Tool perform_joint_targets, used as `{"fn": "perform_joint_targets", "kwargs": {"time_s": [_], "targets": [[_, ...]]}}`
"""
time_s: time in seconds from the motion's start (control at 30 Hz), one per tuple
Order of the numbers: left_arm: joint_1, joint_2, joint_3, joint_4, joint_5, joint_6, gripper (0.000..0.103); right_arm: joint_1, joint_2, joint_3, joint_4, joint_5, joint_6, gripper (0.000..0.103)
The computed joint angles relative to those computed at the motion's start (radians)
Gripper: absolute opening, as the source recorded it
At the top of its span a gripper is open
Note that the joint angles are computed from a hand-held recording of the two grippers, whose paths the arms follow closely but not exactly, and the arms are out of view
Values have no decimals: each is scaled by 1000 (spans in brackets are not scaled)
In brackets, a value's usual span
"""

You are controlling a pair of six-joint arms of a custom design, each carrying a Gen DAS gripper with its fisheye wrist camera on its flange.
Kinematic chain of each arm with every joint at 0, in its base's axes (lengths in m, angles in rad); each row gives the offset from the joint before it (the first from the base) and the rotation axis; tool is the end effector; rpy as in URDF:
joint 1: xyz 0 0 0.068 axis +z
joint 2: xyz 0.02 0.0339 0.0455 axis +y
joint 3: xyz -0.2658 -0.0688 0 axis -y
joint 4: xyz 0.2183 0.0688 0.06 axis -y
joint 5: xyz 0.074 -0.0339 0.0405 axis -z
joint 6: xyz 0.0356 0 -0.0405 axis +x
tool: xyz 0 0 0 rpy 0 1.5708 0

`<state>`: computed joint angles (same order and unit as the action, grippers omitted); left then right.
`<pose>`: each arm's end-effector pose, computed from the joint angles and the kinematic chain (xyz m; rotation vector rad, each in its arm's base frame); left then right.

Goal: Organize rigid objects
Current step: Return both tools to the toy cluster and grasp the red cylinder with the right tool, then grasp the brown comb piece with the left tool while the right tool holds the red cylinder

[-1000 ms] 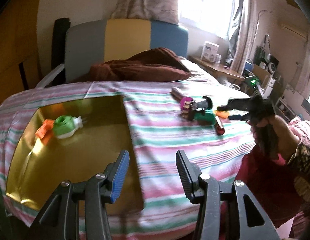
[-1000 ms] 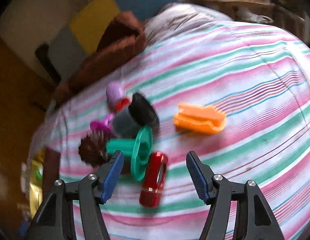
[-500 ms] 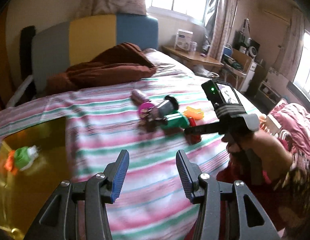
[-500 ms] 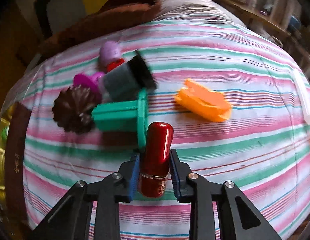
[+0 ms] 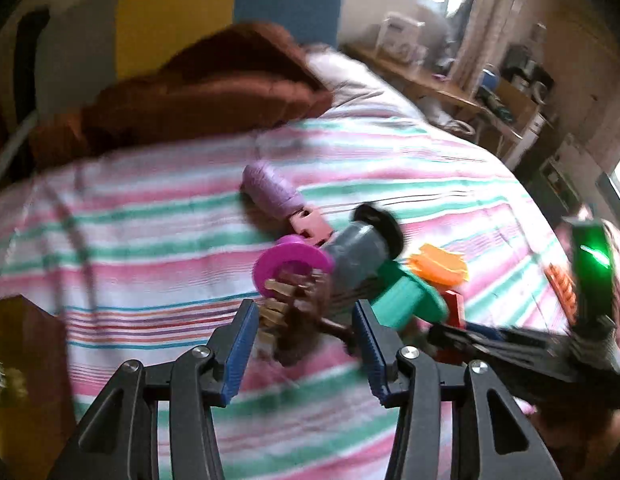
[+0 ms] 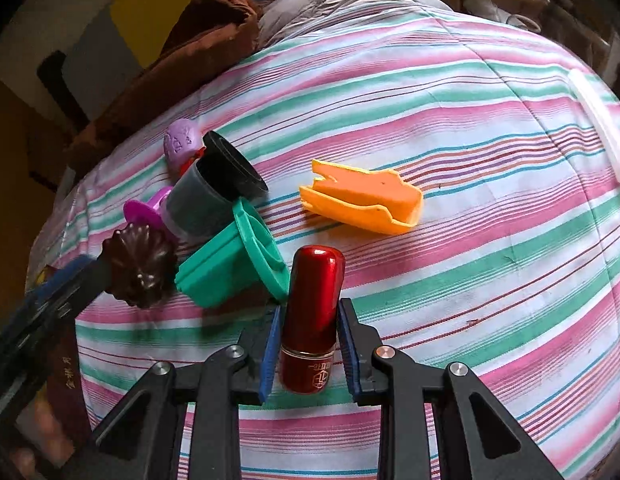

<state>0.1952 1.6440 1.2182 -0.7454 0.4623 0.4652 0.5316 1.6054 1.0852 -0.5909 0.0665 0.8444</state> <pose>0.3015 0.0434 0.2455 0.4709 2.5499 -0.4066 0.2572 0.1485 0.2245 0.4455 2.6890 0.3349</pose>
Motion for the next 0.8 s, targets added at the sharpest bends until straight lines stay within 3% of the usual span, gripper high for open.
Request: {"fn": "perform_joint_targets", "kwargs": {"time_s": [0.03,0.17,0.27,0.37,0.5,0.67,0.8], "targets": [[8,39,18,-1,-14,-31,51,-4,-5,-6,3,-5,1,28],[122,130,78,-34,87,-75,57,-14,1,-3,15,-17,1,28],[189,160,112,-23,84,-112,57,-14,-7,-7,15,-18,1,28],[229,172,117,-9,49,-106,56,-12,-8,-9,20,-19,4,28],[271,132,70,14,103,-55,56,-16,-15,-19,27,-21,4,28],[236,34,-29,90,121,1,57,-16,-21,-25,28,-27,7,28],[130,-2,-87,175,46,21,57,-22,-36,-37,27,-36,5,28]]}}
